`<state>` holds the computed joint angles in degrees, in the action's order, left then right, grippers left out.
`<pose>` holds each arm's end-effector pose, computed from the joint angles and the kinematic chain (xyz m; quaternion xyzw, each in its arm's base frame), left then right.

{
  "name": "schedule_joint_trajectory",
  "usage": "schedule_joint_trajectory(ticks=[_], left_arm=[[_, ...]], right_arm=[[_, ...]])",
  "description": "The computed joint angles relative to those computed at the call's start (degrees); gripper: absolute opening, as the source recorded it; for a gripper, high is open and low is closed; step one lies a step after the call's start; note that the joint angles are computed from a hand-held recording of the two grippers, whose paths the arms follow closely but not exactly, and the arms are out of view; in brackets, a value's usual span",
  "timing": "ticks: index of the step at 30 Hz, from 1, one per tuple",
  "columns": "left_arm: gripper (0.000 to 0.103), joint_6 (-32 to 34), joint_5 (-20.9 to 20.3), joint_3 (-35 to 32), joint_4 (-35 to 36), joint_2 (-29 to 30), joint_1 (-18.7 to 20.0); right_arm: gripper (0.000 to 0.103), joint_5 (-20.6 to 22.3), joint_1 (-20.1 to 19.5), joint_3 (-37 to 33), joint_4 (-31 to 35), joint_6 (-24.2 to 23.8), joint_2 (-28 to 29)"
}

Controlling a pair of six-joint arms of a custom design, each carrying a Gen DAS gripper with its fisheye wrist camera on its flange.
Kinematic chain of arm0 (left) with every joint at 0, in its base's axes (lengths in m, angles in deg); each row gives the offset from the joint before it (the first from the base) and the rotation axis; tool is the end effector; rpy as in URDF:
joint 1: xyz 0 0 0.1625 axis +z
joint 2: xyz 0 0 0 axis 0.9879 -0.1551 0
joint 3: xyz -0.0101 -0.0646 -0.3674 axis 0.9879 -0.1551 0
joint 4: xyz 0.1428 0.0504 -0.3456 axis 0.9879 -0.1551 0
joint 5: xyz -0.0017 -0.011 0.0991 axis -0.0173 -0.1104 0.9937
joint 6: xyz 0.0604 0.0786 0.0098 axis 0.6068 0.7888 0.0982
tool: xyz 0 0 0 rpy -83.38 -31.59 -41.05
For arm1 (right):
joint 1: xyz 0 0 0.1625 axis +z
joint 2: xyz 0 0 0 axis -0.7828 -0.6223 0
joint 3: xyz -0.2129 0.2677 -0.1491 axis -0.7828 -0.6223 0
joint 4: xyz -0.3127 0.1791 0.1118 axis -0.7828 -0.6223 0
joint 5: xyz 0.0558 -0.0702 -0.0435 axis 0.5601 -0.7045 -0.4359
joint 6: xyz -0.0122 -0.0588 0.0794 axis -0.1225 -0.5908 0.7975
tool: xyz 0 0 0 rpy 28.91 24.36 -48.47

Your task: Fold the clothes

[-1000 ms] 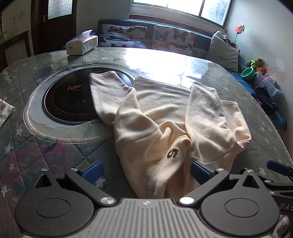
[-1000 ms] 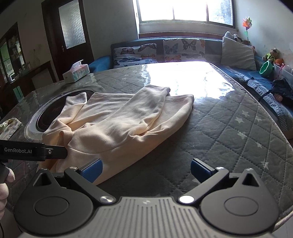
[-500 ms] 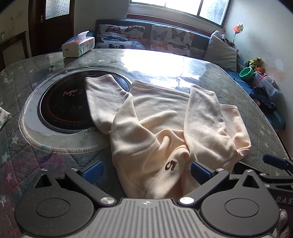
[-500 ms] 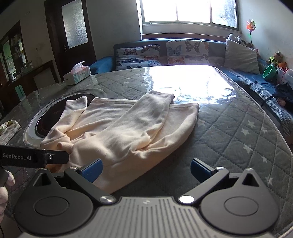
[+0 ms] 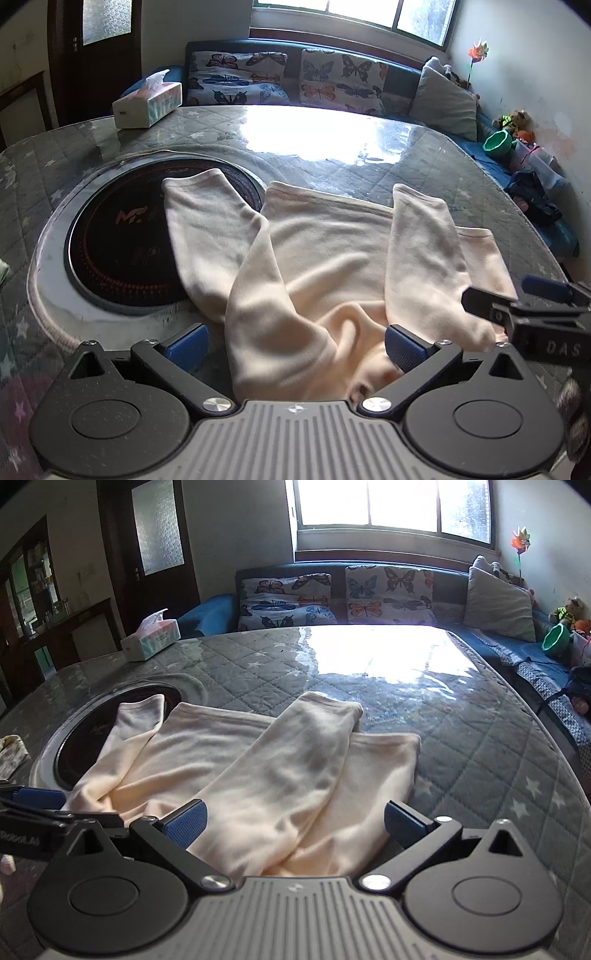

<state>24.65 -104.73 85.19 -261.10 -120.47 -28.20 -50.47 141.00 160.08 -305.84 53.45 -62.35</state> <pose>-0.1625 -0.5560 0.0515 0.1436 0.8951 -0.3026 0.2943 0.0903 -0.4901 0.0761 0.1612 -0.8632 0.3737 0.2986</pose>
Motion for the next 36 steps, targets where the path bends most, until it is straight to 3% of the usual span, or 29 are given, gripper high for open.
schedule_joint_trajectory(ticks=[2,12,17,25,30,33,36], left_arm=[[0.103,0.9,-0.1,-1.4,0.5,0.4,0.5],[0.102,8.6,0.7,-9.6,0.6,3.3,3.4],[0.091,12.1,-0.3,-15.8,1.2,5.9,5.6],[0.077,18.0,-2.0,-26.4,3.4,11.6,8.3],[0.076,19.4,-2.9,-29.9,4.7,14.1,9.4],[0.075,19.6,-2.8,-31.3,5.1,15.0,10.0],[0.075,19.6,-3.6,-31.3,4.7,15.0,10.4]], right_arm=[[0.102,0.1,-0.4,-2.0,1.9,0.6,0.4],[0.081,0.0,-2.4,-12.1,12.8,1.9,2.3],[0.068,-0.4,-2.7,-15.8,15.3,1.1,3.5],[0.021,3.0,-4.1,-16.2,17.1,2.0,2.1],[0.020,3.9,-4.3,-16.1,18.2,1.5,1.7],[0.006,5.2,-4.5,-15.4,17.4,0.6,1.4],[0.004,6.7,-4.7,-13.3,15.6,-0.1,-0.1]])
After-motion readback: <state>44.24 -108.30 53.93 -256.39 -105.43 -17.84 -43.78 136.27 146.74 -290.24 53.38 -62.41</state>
